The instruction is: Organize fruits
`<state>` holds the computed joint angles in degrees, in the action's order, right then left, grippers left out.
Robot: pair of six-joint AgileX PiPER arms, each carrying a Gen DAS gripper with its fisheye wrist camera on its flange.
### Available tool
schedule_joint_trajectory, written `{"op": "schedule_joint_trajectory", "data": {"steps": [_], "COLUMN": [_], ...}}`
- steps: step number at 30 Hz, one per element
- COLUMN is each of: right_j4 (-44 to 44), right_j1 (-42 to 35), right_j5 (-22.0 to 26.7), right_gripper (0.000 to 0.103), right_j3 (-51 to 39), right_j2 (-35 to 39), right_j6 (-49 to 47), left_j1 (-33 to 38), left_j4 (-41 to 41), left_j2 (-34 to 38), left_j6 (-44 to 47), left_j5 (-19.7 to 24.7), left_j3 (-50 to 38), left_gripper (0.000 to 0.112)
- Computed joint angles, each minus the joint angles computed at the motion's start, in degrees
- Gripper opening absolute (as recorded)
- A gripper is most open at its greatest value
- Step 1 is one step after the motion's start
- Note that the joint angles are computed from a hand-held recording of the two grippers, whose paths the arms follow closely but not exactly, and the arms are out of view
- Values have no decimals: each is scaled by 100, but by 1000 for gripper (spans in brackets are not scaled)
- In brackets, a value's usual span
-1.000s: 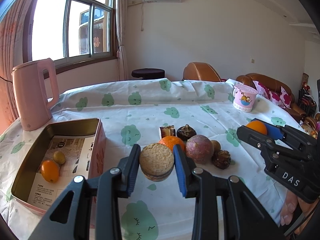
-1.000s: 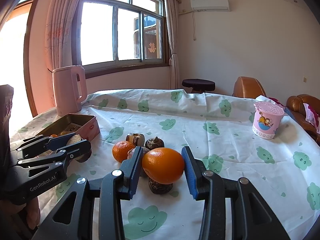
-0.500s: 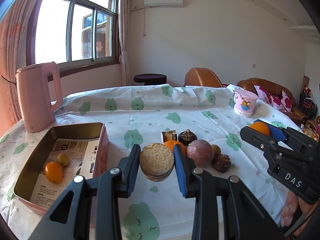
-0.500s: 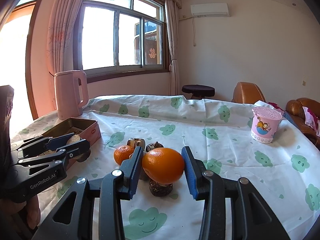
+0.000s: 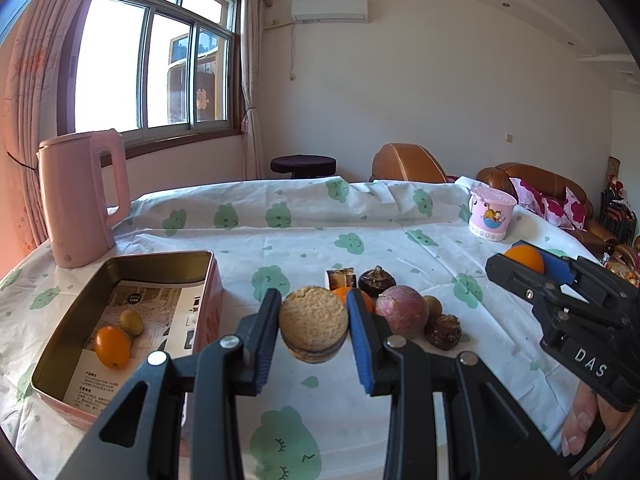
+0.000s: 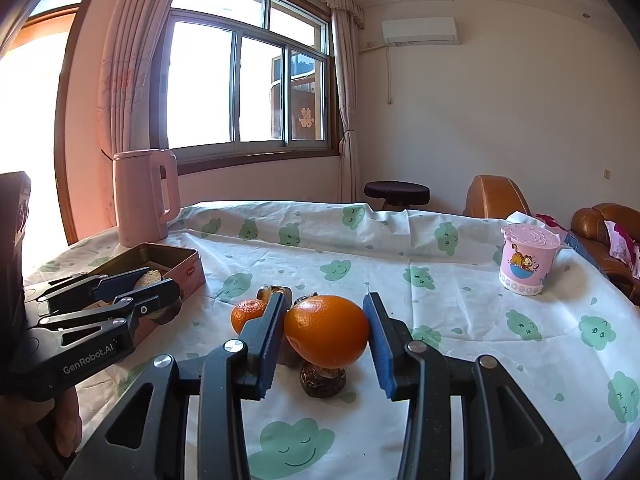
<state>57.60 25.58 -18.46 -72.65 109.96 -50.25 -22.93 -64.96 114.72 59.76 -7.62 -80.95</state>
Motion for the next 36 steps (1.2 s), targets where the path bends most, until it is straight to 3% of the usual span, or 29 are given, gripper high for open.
{"op": "schedule_joint_trajectory", "data": {"steps": [14, 23, 36], "right_j4": [-455, -959, -1030], "right_j1": [52, 126, 169], "right_j5": [-197, -472, -598], "right_gripper": [42, 42, 42], "right_j3": [150, 345, 440], "right_j2": [-57, -138, -191], "right_j6": [434, 865, 904], "left_j1": [-78, -131, -136], "left_j4": [1648, 2171, 2545], "left_j2": [-159, -242, -311], "left_j6": [-1620, -2122, -2514], "left_j5": [-403, -713, -873], "left_j3": [323, 522, 650], "left_gripper": [35, 35, 35]}}
